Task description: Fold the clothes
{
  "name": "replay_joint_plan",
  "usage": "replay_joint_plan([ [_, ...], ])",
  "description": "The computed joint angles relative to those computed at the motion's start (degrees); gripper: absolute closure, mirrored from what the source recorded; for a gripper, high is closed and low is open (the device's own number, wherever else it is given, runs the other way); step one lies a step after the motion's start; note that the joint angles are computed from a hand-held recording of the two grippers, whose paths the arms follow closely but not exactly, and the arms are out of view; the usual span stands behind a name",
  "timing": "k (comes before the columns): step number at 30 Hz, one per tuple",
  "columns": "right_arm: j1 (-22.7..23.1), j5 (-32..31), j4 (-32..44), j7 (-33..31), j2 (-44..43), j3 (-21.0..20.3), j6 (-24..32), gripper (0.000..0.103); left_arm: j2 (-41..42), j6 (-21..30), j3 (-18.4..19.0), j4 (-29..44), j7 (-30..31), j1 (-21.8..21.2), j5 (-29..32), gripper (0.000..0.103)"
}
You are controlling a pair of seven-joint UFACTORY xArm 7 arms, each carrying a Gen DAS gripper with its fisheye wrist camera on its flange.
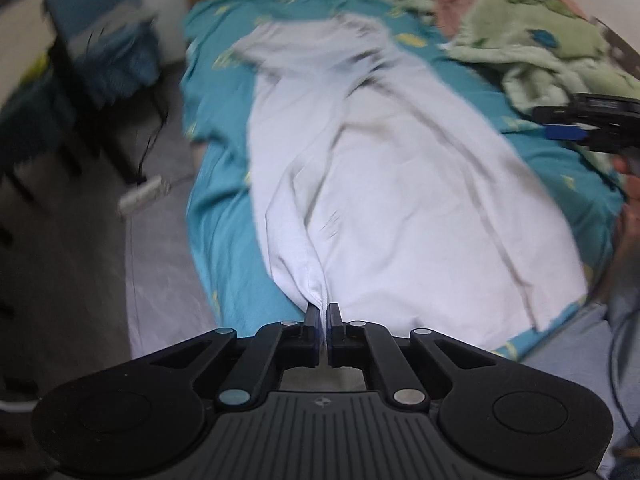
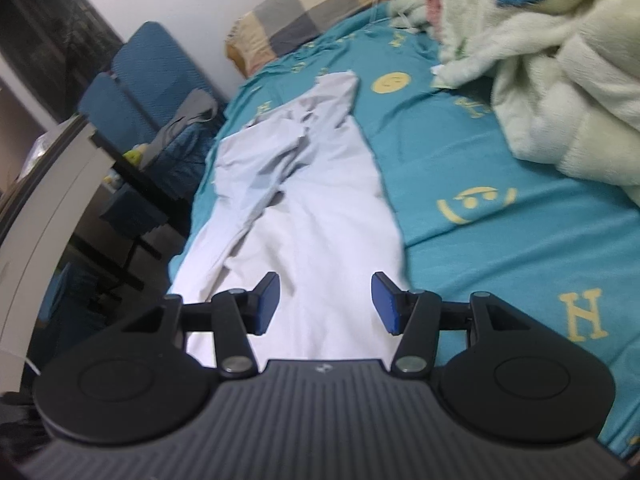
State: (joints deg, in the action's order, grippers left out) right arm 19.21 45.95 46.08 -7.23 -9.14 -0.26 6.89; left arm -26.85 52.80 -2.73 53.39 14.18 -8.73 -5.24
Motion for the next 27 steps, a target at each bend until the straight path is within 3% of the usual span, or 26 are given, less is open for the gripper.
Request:
replay_joint_plan([
  [5,-2.4,-2.9,-0.4,5.1,0.0,0.0,2.2,0.048,1.1,4.3,-6.0,6.5,-4.4,-4.0,0.7,0.100],
  [11,-2.9,-0.2,-0.3,4.3,0.0,-0.8,4.0,0.048,5.5,3.1,-10.7,3.1,-13.2,-6.7,5.8,0.100],
  [14,-2.8,1.8,-0.2,2.2,-0.3,-1.1,4.8,0.048,7.4,3.6,-9.6,0.9,-14.8,-7.2,7.7,0.097],
  [16,-2.7,4.3,0.1,-0.1,-0.4,-1.6,5.9,0.048,7.2,3.3,-8.5,-0.5,-14.1,-7.3,8.5,0.089],
  [21,-3.3,9.9,1.5,-4.5,0.3,-1.3,9.2,0.048,3.5,2.5,-5.7,-1.9,-11.3,-6.5,8.6,0.050],
  [27,-4.8,12.1,2.3,-6.3,0.7,0.1,11.5,0.048,2.6,-1.8,0.6,-1.9,-12.4,-3.7,-3.4,0.042],
])
